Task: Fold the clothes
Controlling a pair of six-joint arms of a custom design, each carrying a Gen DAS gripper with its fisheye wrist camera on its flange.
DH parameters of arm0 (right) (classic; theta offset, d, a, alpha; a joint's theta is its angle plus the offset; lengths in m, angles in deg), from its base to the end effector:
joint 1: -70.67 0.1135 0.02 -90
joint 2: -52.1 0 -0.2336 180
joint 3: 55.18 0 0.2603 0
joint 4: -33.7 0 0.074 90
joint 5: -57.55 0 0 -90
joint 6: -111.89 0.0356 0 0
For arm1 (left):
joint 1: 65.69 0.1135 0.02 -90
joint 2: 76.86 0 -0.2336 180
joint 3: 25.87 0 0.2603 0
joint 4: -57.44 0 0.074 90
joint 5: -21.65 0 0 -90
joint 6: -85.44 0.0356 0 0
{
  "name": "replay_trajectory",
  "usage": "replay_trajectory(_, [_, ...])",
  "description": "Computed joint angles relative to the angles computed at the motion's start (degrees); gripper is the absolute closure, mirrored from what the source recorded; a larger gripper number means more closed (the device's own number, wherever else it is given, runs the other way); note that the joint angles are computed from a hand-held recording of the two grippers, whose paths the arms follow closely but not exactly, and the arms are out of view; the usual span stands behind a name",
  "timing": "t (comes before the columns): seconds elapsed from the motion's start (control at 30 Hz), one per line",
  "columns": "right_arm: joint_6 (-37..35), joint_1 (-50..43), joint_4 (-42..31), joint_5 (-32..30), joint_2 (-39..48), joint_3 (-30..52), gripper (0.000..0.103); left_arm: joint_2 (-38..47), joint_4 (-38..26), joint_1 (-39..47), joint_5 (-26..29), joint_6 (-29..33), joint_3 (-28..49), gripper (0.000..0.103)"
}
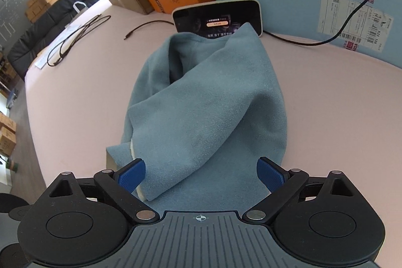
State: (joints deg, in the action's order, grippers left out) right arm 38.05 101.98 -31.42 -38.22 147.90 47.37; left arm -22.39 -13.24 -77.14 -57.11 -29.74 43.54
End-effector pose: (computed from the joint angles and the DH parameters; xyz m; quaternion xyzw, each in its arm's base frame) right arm 0.3053 0.1899 0.2833 -0.1403 0.9507 0.1539 0.2297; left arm 0.1918 -0.0459 0.2807 -0.0850 0.9477 -0.1810 0.2489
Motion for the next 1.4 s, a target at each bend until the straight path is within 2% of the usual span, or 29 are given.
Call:
replay_trajectory(0.07, [-0.2,0.5,1.1,0.5,-0.1,-1.1,0.010,0.0,-0.2,0.1,0.2,0.2,-0.1,0.011])
replay_trajectory(0.1, [-0.5,0.5,2.0,0.2,-0.4,-2.0,0.022,0.1,-0.2,0.1,0.2,0.3,-0.2,0.010])
replay_trajectory(0.17, [-0.3,0.4,2.5,-1.2,-0.3,-3.0,0.039,0.2,-0.3,0.1,0.1,0.5,-0.3,0.010])
replay_trajectory(0.33, [0.6,0.1,5.7,-2.7,-2.8,-7.6,0.052,0.5,-0.5,0.2,-0.1,0.9,0.0,0.010])
replay_trajectory(0.47, [1.9,-1.4,7.0,-4.8,-7.0,-10.8,0.079,1.0,-0.5,-0.7,-0.3,1.0,0.8,0.010])
replay_trajectory(0.57, [2.7,-3.0,6.9,-6.4,-10.5,-12.9,0.088,1.9,-0.2,-2.3,-0.7,1.0,1.4,0.010])
replay_trajectory(0.77, [4.3,-7.2,6.1,-6.9,-19.7,-17.7,0.092,3.9,1.3,-7.7,-1.1,0.5,3.1,0.010])
replay_trajectory(0.9, [4.6,-13.2,3.8,-7.1,-27.6,-21.0,0.092,7.2,1.9,-11.7,-1.4,0.4,6.1,0.010])
replay_trajectory(0.97, [4.2,-17.1,2.2,-6.7,-31.8,-22.4,0.096,9.1,2.2,-13.7,-1.5,0.6,7.9,0.010])
replay_trajectory(1.07, [2.8,-26.0,-1.1,-7.1,-37.1,-23.5,0.103,12.7,2.4,-16.5,-1.4,1.2,11.0,0.010])
replay_trajectory(1.17, [0.0,-37.3,-4.5,-9.3,-40.2,-23.9,0.103,16.5,2.4,-19.2,-2.0,1.9,14.5,0.009])
replay_trajectory(1.23, [-2.4,-43.9,-6.3,-10.6,-41.5,-24.2,0.103,18.6,2.6,-20.6,-2.4,2.3,16.4,0.003])
replay_trajectory(1.4, [-6.0,-55.7,-9.4,-15.1,-44.4,-26.1,0.102,22.0,3.5,-22.4,-2.2,3.3,19.3,0.002])
